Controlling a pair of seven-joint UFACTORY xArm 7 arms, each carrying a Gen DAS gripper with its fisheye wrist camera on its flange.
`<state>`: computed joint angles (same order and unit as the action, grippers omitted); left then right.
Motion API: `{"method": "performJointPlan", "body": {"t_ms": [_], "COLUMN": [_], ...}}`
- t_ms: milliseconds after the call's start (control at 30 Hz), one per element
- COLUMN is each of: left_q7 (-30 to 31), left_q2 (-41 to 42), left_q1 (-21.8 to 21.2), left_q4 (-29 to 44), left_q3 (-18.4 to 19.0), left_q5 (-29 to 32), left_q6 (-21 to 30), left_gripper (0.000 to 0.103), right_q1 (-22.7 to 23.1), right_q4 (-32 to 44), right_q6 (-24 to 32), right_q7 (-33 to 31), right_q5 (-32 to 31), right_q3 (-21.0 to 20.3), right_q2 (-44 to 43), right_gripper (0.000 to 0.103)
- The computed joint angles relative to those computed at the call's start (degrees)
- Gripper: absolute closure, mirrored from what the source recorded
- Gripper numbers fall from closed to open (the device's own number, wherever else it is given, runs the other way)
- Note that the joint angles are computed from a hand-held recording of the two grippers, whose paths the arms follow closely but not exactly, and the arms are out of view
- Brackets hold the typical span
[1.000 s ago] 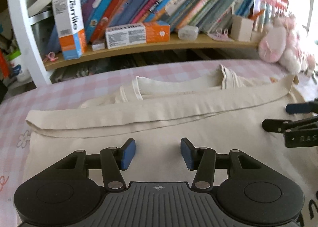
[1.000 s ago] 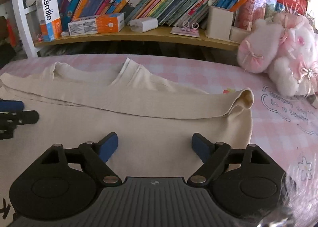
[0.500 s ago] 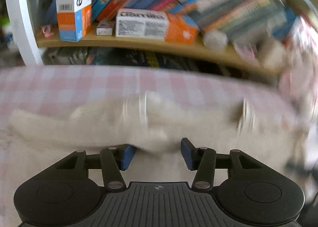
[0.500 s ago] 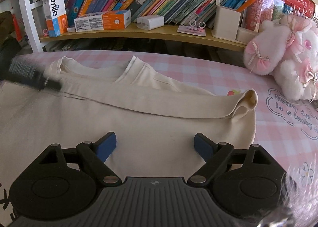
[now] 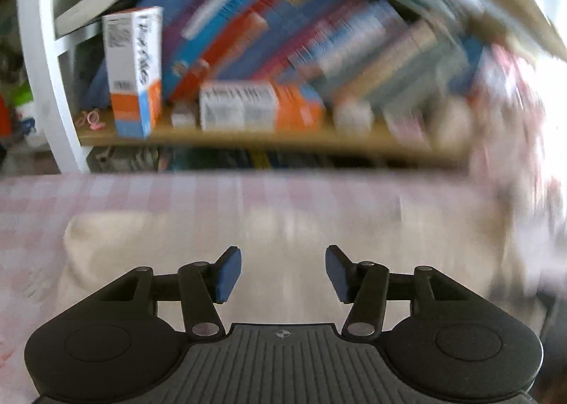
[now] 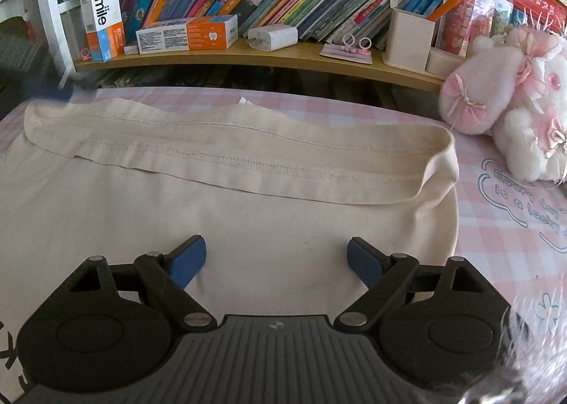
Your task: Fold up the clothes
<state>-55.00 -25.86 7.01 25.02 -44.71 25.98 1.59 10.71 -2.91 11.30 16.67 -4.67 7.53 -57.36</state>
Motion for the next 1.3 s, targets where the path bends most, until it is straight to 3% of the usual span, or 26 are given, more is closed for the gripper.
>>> {"method": "performJointPlan", "body": {"t_ms": [67, 200, 367, 533, 600, 700, 800, 1000, 1033, 1133, 1200, 1300], "left_q7": [-0.7, -7.3, -12.6, -11.9, -11.9, -11.8, -11.4, -10.6, -10.4, -9.5, -8.6, -6.5], "left_q2": [-3.5, -9.7, -15.7, -18.6, -19.1, -19.0, -19.2, -19.2, -19.3, -19.4, -19.3, -18.9], "left_q1": [-4.1, -13.3, -20.6, -24.0, -24.9, -25.4, -26.1, -26.5, -26.5, -26.8, -27.3, -28.1], "left_q4": [-2.5, -8.5, -12.7, -14.9, -15.1, -14.7, -15.1, -15.2, -15.3, -15.5, -15.5, -15.4], "left_q3": [-0.7, 2.2, 5.3, 6.7, 8.1, 8.8, 9.7, 10.4, 10.5, 11.1, 11.8, 13.4], "left_q5": [-0.3, -4.1, -5.0, -1.0, -0.8, -0.5, -0.3, -0.3, -0.3, -0.4, -0.7, -1.3], "left_q6": [3.7, 7.4, 13.3, 15.5, 15.7, 16.3, 16.0, 15.8, 15.7, 15.4, 15.5, 15.7], "left_gripper": [0.05, 0.049, 0.049, 0.046, 0.045, 0.044, 0.044, 0.043, 0.043, 0.043, 0.042, 0.042], "right_q1": [0.0, 0.1, 0.1, -0.7, -3.2, -6.5, -8.4, -6.5, -5.0, 0.9, 7.2, 15.2], "right_q4": [0.0, 0.1, 0.1, 1.1, 1.3, 1.5, 2.2, 6.3, 7.5, 10.9, 12.5, 15.4], "right_q6": [-0.1, -0.3, -0.3, -0.3, -1.0, -1.6, -3.0, -3.6, -2.9, -1.7, -5.8, -15.7], "right_q7": [-0.4, -1.2, -1.3, -0.9, 1.4, 3.4, 1.3, -2.7, -3.2, -5.4, -8.1, -7.5], "right_q5": [0.0, 0.0, 0.3, 0.1, -0.5, -0.5, -0.2, 6.7, 8.7, 15.7, 21.1, 27.5], "right_q3": [-0.3, -0.9, -0.8, 0.3, 3.3, 2.4, -2.1, -13.1, -15.8, -24.3, -31.8, -39.7], "right_q2": [0.1, 0.4, 0.4, 1.7, 2.0, 1.9, 3.6, 10.0, 11.1, 14.7, 17.5, 23.0], "right_gripper": [0.015, 0.015, 0.015, 0.017, 0.017, 0.018, 0.02, 0.061, 0.076, 0.098, 0.099, 0.099]}}
